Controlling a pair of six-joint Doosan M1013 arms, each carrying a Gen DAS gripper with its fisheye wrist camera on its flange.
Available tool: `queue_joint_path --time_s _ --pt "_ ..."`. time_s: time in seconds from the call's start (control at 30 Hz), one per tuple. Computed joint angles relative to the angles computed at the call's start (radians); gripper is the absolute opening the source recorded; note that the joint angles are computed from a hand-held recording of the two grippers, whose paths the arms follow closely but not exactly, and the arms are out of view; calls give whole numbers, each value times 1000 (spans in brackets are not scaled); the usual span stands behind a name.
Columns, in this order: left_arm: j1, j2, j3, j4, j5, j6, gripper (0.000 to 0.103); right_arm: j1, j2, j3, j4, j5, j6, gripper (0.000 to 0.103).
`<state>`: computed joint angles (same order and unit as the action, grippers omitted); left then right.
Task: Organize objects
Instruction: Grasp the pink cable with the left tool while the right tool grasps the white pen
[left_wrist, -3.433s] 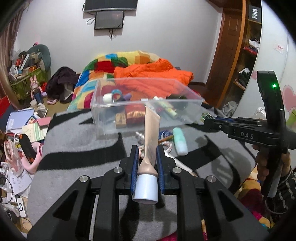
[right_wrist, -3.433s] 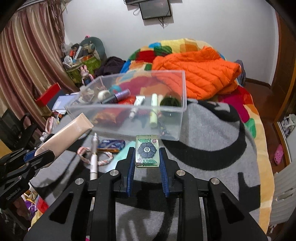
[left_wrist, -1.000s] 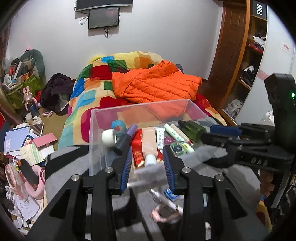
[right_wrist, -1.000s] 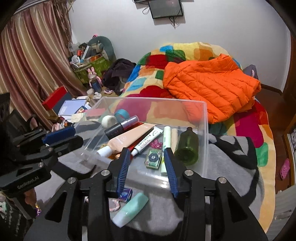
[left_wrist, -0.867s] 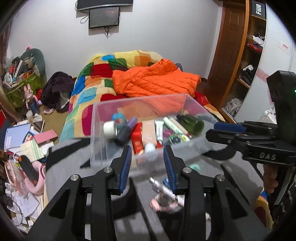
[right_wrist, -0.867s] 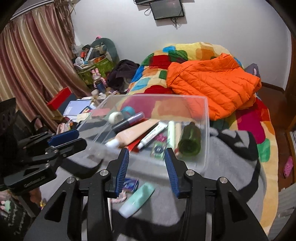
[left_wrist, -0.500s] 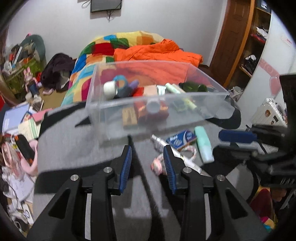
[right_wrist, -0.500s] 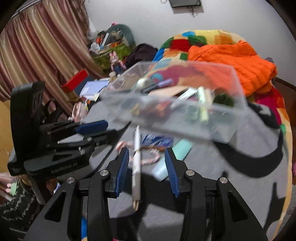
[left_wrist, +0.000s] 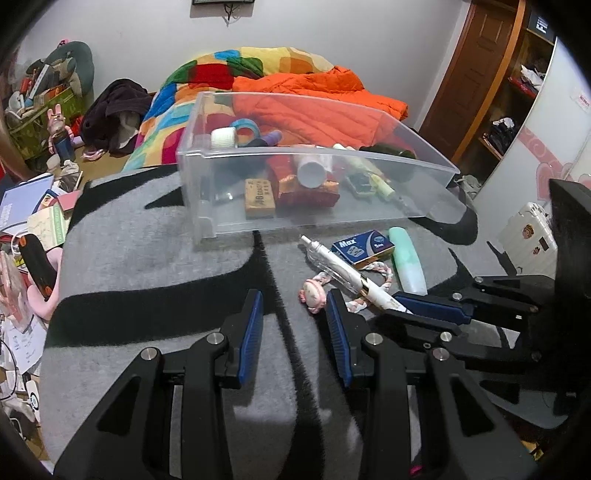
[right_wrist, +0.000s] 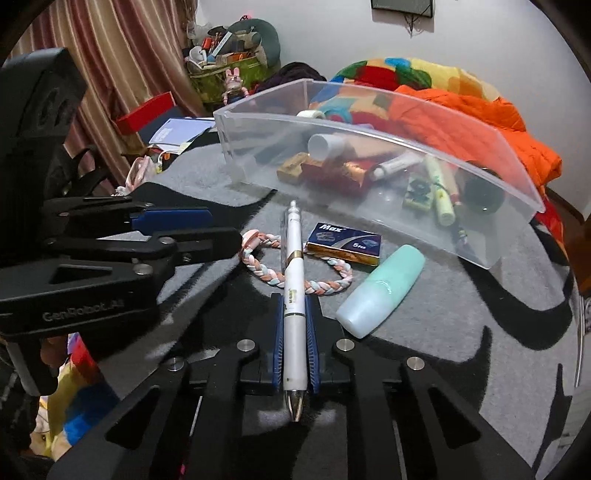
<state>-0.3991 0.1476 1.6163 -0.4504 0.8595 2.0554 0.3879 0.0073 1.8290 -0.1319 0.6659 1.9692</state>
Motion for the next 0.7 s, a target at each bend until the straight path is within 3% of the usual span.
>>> queue_joint_path --time_s 0.23,0.37,0.47,0.7 --pt "-21 19 -11 5 6 -6 35 -11 -58 32 -38 -48 75 10" --pt "-40 16 3 41 -36 -10 24 -17 -81 37 -61 -67 119 10" --pt "-35 14 6 11 -28 25 13 -17 -96 41 -97 -72 164 10" --pt "-27 -21 25 -11 -55 49 12 -31 -125 50 -159 -90 247 10"
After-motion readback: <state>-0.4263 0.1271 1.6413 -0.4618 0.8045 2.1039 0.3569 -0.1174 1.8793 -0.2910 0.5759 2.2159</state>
